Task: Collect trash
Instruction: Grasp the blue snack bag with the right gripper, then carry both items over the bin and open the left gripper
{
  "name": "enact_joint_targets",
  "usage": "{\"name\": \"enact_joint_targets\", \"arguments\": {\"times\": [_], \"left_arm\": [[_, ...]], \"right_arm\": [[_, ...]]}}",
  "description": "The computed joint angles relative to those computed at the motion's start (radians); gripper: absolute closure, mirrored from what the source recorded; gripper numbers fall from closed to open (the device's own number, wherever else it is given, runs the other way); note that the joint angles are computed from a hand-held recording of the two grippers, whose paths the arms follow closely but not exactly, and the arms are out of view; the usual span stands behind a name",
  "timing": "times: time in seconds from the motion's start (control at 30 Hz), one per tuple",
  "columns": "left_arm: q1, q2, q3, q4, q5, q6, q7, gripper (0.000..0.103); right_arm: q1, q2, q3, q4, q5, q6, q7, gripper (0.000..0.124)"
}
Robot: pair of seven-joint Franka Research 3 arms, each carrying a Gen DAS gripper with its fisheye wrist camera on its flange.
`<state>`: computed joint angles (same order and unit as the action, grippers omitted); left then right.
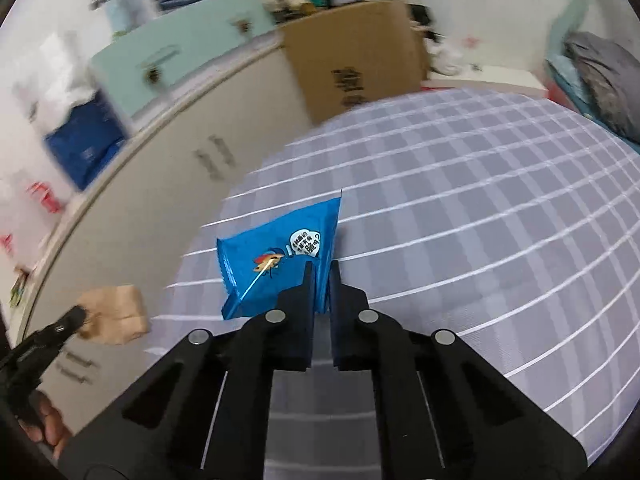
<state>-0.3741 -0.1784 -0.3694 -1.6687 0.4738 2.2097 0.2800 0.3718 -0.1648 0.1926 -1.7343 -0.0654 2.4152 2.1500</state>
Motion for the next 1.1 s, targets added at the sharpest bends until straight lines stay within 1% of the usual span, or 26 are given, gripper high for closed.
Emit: {"name": "enact_joint_targets", "arguments": {"times": [0.1,0.2,0.3,0.4,0.5,0.57,0.73,0.9,1.0,1.07,1.1], "left_arm": [[0.011,-0.113,0.028,-0.136,-0.046,0.022,-0.016,0.1],[0.03,-0.22,0.041,-0.259,-0.085,0.015,-0.031,0.1],[0.044,-0.312,0.056,-0.368,-0.134,0.015,-0.036,0.1],[0.062,-0.395,0.058,-0.47,-0.162,-0.031,-0.045,0.1],[0.058,-0.455,0.081,-0.57,-0.212,-0.029,-0.045,0.1],[0.06,-0.476,0.088,-0.619,-0.236,-0.038,-0.042,0.1],[0.053,-0.489,0.115,-0.742,-0.311,-0.004,-0.039,0.1],[0.043,-0.454,0.134,-0.806,-0.371,0.058,-0.018,0.1],[0.034,-0.408,0.145,-0.804,-0.402,0.085,0.017,0.099],[0.03,-0.38,0.149,-0.797,-0.424,0.089,0.036,0.085],[0.033,-0.373,0.146,-0.797,-0.428,0.087,0.036,0.06]], "right_arm": [[0.047,0.045,0.04,0.06,-0.005,0.01,-0.027,0.118],[0.112,0.117,0.073,0.136,-0.027,0.001,-0.042,0.118],[0.188,0.206,0.084,0.22,-0.067,-0.018,-0.035,0.118],[0.261,0.278,0.078,0.276,-0.101,-0.035,-0.02,0.118],[0.332,0.331,0.06,0.3,-0.153,-0.055,0.001,0.118],[0.364,0.354,0.049,0.292,-0.147,-0.06,0.002,0.118],[0.414,0.41,0.025,0.261,-0.128,-0.069,0.012,0.118],[0.438,0.453,0.004,0.24,-0.118,-0.081,0.032,0.118],[0.449,0.479,-0.005,0.244,-0.114,-0.087,0.045,0.118],[0.453,0.483,-0.009,0.232,-0.11,-0.083,0.056,0.118],[0.456,0.49,-0.011,0.236,-0.11,-0.084,0.059,0.118]]}}
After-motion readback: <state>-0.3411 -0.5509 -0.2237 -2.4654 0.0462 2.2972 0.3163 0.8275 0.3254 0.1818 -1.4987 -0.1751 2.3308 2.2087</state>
